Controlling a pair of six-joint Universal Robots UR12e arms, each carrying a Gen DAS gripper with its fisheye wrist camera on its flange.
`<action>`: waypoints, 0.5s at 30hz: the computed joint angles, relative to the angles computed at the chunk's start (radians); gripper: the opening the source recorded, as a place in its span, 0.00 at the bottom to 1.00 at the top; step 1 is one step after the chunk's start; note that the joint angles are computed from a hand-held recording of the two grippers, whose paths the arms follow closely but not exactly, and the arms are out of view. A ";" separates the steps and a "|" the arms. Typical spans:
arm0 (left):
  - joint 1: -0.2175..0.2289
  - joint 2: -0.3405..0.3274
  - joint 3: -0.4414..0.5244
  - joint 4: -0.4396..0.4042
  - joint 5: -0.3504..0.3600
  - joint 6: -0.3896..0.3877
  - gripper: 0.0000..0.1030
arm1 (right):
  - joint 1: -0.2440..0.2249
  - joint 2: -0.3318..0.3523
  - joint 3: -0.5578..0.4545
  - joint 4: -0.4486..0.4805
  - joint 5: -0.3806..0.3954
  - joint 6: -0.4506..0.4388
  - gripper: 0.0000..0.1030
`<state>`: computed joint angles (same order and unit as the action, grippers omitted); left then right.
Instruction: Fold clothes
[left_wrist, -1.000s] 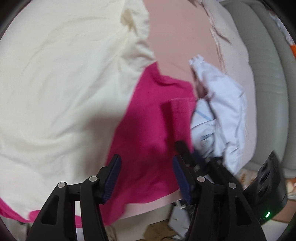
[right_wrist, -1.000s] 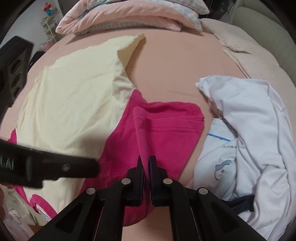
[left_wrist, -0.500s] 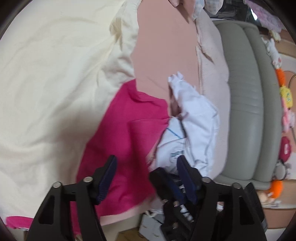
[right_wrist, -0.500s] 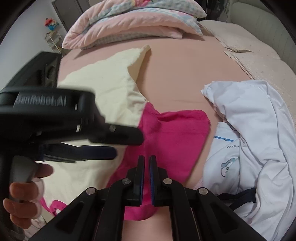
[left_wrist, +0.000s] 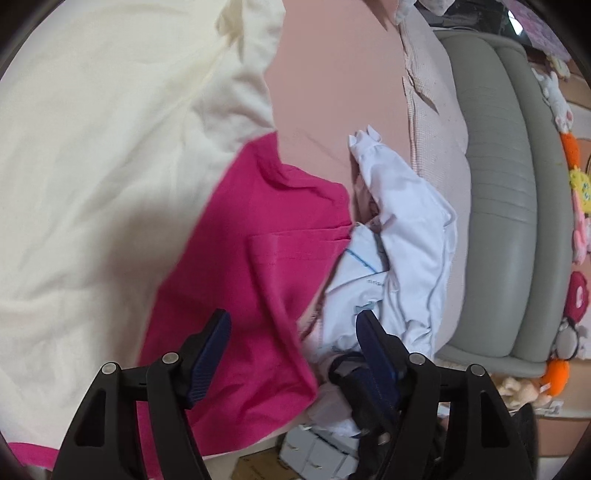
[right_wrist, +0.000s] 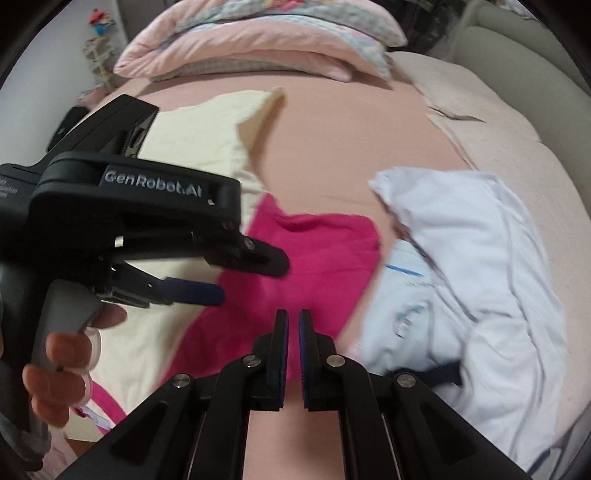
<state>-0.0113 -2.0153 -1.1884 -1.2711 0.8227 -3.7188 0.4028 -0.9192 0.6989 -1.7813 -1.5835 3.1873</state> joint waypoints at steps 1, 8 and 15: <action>-0.002 -0.004 0.005 -0.008 -0.010 0.003 0.66 | 0.001 -0.002 0.002 0.011 -0.005 -0.004 0.04; -0.019 -0.025 0.023 -0.012 -0.072 0.039 0.66 | -0.007 -0.013 0.038 0.038 0.026 0.067 0.37; -0.019 -0.028 0.007 -0.023 -0.079 0.016 0.46 | -0.021 -0.017 0.059 0.022 0.084 0.152 0.37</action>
<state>-0.0302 -2.0434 -1.1813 -1.2945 0.7441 -3.7031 0.3821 -0.9364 0.7574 -1.7597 -1.4994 3.3392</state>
